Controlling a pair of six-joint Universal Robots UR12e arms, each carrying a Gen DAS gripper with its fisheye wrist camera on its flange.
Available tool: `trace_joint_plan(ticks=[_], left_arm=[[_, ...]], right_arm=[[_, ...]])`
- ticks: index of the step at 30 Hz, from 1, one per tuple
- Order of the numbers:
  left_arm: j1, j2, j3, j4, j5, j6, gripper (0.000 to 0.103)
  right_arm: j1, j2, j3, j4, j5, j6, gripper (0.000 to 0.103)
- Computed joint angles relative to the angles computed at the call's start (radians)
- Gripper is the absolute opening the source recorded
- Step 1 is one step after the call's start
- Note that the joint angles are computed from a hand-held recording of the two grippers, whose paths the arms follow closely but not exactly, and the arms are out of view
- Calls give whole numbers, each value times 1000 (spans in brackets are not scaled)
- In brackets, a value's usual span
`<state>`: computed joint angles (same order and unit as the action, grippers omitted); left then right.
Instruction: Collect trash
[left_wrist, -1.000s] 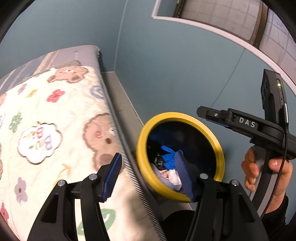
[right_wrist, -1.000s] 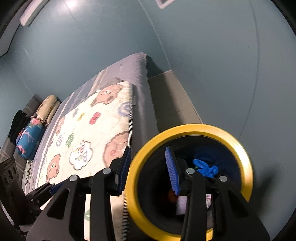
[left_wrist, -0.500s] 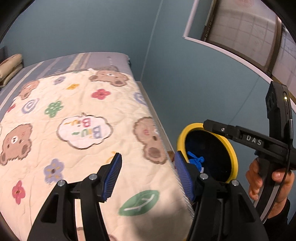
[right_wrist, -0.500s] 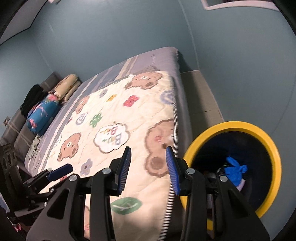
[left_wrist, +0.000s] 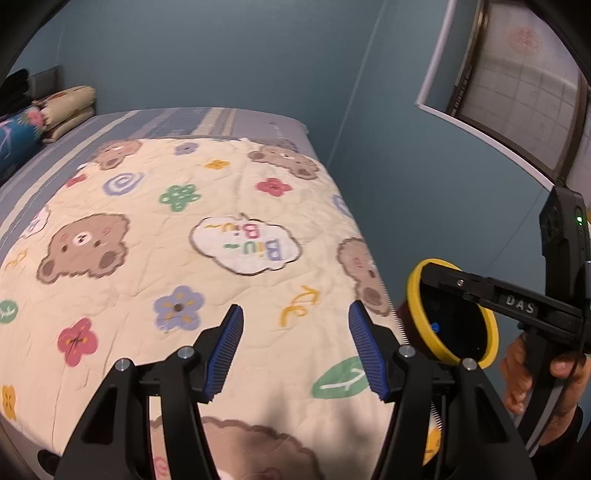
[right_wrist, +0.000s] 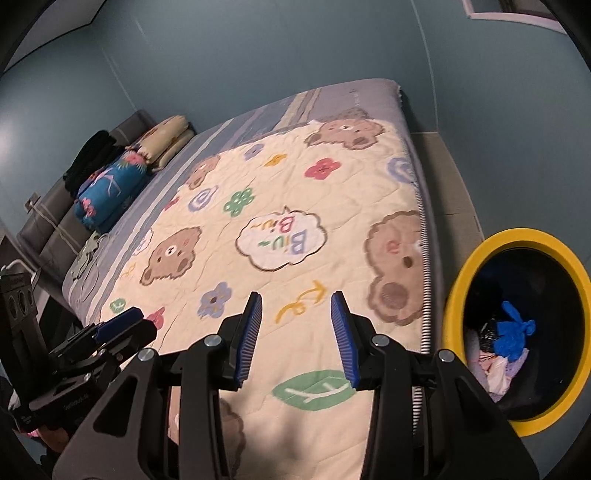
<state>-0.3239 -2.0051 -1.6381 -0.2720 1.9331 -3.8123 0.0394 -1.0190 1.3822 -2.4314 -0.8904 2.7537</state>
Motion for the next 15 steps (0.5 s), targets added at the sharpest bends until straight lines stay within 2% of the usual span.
trace_joint_plan(ticks=[4,6,8,9,10,12,15], left_arm=[[-4,24,-52,40,43,-22,56],[-12,33,-70,60,77,-17,56],[-22,40,-87,91,119,-4,58],[-26,43,-94,108,135,2,65],[-32,46,-102,127,157,4,72],[-44,51,-113,165,200,13,74],[-62,56,-123,222,256,49,85]], right_arm=[[7,-17,31,-16,6,-5,37],[10,-31,56,-54,5,6,37],[8,-44,75,-76,18,14,41],[6,-52,86,-87,29,24,49],[3,-59,96,-95,40,26,51],[1,-73,117,-131,44,34,55],[-7,-95,158,-232,60,86,64]])
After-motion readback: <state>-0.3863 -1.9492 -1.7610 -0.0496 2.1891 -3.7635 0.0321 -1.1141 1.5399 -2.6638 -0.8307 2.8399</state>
